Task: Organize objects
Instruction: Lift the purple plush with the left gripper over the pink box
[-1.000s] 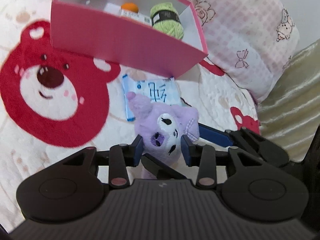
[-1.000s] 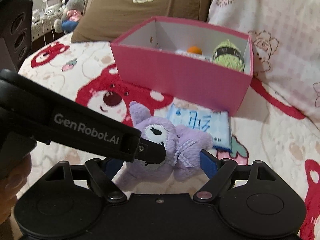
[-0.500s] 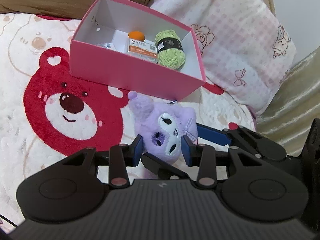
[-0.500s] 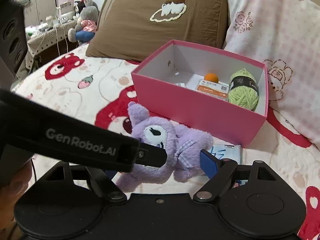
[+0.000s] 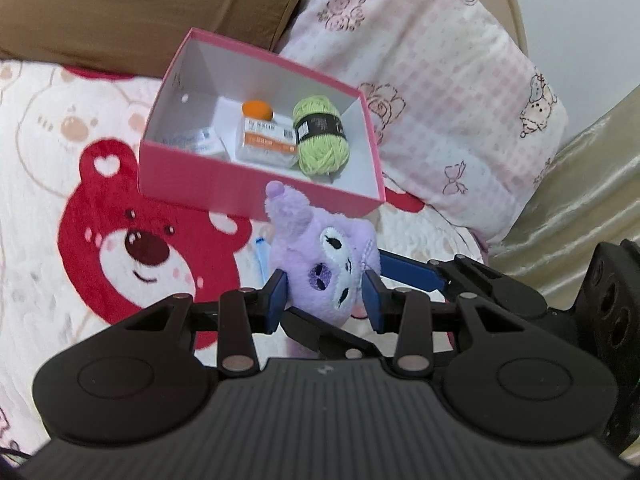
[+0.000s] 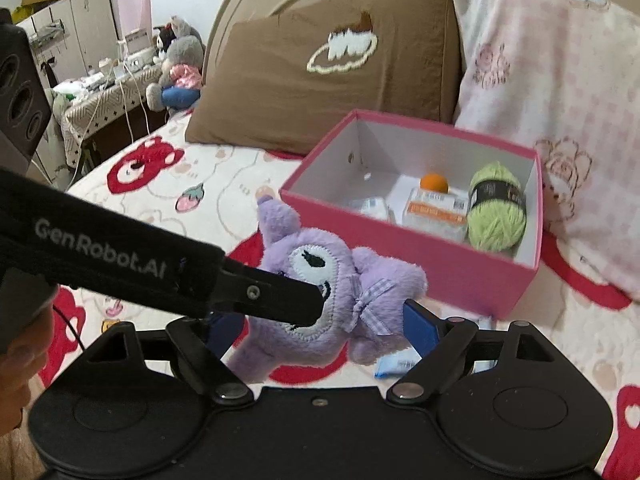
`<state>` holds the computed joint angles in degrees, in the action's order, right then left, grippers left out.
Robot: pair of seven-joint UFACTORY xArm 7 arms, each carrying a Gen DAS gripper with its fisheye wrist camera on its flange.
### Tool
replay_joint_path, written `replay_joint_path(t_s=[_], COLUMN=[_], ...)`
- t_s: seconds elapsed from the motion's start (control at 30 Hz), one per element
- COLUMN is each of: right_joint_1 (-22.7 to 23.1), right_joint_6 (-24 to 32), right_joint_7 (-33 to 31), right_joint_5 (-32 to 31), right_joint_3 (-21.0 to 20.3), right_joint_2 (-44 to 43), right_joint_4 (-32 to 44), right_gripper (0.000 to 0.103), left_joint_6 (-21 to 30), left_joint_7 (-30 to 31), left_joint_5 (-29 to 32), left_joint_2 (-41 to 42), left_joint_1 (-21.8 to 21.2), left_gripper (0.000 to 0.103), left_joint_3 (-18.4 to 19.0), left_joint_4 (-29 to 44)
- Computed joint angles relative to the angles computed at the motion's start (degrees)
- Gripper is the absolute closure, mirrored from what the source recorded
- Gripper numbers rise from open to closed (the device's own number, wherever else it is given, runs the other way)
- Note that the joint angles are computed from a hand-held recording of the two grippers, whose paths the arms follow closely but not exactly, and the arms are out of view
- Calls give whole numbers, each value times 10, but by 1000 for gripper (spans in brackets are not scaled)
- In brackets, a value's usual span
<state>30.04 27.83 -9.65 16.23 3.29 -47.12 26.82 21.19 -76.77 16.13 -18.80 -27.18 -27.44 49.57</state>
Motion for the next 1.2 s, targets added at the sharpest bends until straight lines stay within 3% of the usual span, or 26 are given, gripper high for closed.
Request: replay_joint_path(t_s=[0.17, 0.43, 0.63, 0.73, 0.83, 0.9, 1.07, 1.2], right_joint_1=[1, 27, -1, 8, 44, 50, 39, 12], right_joint_6=[0, 1, -40, -61, -70, -79, -72, -65], right_joint_7=[-4, -30, -30, -41, -80, -100, -139, -164], right_joint_5=[4, 50, 30, 38, 79, 99, 139, 168], right_joint_3=[-6, -38, -6, -22, -65, -76, -89, -82], right_joint_2=[9, 39, 79, 105, 128, 146, 208, 263], right_joint_4=[25, 74, 100, 115, 134, 146, 186, 216], right_gripper=[16, 18, 19, 19, 19, 19, 27, 32], left_joint_6=[40, 98, 118, 107, 90, 73, 12, -1], left_joint_7=[45, 197, 255, 253, 256, 229, 201, 160], left_joint_5=[-5, -95, -109, -99, -78, -45, -32, 16], left_joint_2=[-5, -11, 26, 38, 53, 70, 114, 156], left_joint_1=[-11, -39, -20, -5, 7, 23, 27, 26], left_gripper=[66, 66, 66, 66, 66, 66, 66, 66], left_joint_3=[15, 75, 79, 79, 80, 74, 91, 99], left_joint_4=[29, 72, 120, 130, 138, 142, 143, 163])
